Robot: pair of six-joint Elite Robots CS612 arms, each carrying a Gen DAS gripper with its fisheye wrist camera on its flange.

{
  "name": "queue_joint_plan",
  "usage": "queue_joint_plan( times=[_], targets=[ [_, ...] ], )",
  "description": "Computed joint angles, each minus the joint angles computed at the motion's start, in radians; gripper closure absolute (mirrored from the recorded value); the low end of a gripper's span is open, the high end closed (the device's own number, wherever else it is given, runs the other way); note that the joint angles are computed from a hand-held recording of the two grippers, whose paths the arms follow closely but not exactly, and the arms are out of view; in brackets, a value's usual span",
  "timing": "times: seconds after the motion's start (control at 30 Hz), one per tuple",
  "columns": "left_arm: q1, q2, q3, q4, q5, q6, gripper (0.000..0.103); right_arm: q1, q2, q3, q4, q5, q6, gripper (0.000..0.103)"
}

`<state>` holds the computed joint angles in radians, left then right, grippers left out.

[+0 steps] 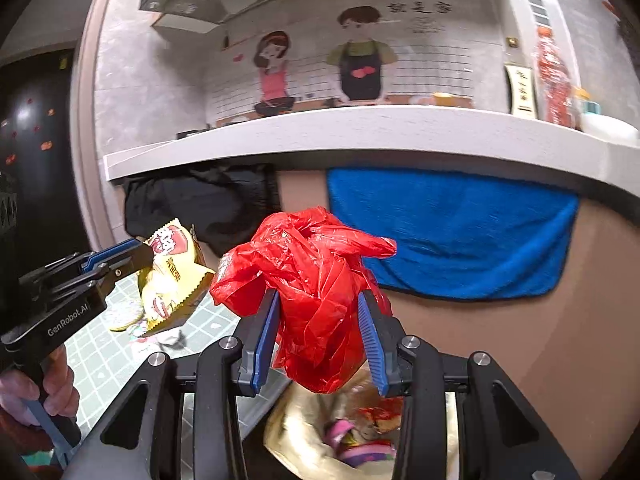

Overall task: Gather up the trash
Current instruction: 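Carry the red bag and wafer packet over the bin and open both tools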

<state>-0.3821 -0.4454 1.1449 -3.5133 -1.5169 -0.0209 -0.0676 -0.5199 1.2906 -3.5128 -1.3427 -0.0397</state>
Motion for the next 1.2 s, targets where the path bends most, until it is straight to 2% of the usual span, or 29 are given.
queue_joint_plan(
  times=[0.33, 0.43, 0.87, 1.0, 1.07, 1.1, 1.13, 1.17, 1.2],
  targets=[
    [-0.022, 0.042, -0.086, 0.087, -0.069, 0.013, 0.086, -0.03, 0.005, 0.01, 0.006, -0.036, 0.038, 0.066],
    [-0.022, 0.058, -0.112, 0.114, -0.099, 0.016, 0.086, -0.036, 0.009, 0.01, 0.009, -0.035, 0.045, 0.066],
    [-0.02, 0.116, -0.211, 0.239, -0.143, -0.002, 0.086, -0.048, 0.048, -0.04, 0.085, -0.024, 0.09, 0.066],
    [-0.013, 0.133, -0.247, 0.287, -0.182, -0.01, 0.086, -0.048, 0.057, -0.055, 0.106, -0.026, 0.098, 0.066],
    [-0.006, 0.144, -0.272, 0.324, -0.233, -0.011, 0.085, -0.048, 0.061, -0.061, 0.114, -0.029, 0.1, 0.063],
    [-0.001, 0.15, -0.29, 0.353, -0.267, -0.017, 0.079, -0.049, 0.065, -0.064, 0.108, -0.023, 0.103, 0.062],
    [0.009, 0.163, -0.319, 0.398, -0.325, -0.026, 0.066, -0.049, 0.068, -0.067, 0.101, -0.024, 0.104, 0.06],
    [0.012, 0.168, -0.332, 0.417, -0.347, -0.033, 0.059, -0.046, 0.072, -0.07, 0.092, -0.042, 0.105, 0.052],
    [0.018, 0.176, -0.35, 0.443, -0.369, -0.046, 0.053, -0.045, 0.075, -0.074, 0.095, -0.06, 0.108, 0.049]
  ],
)
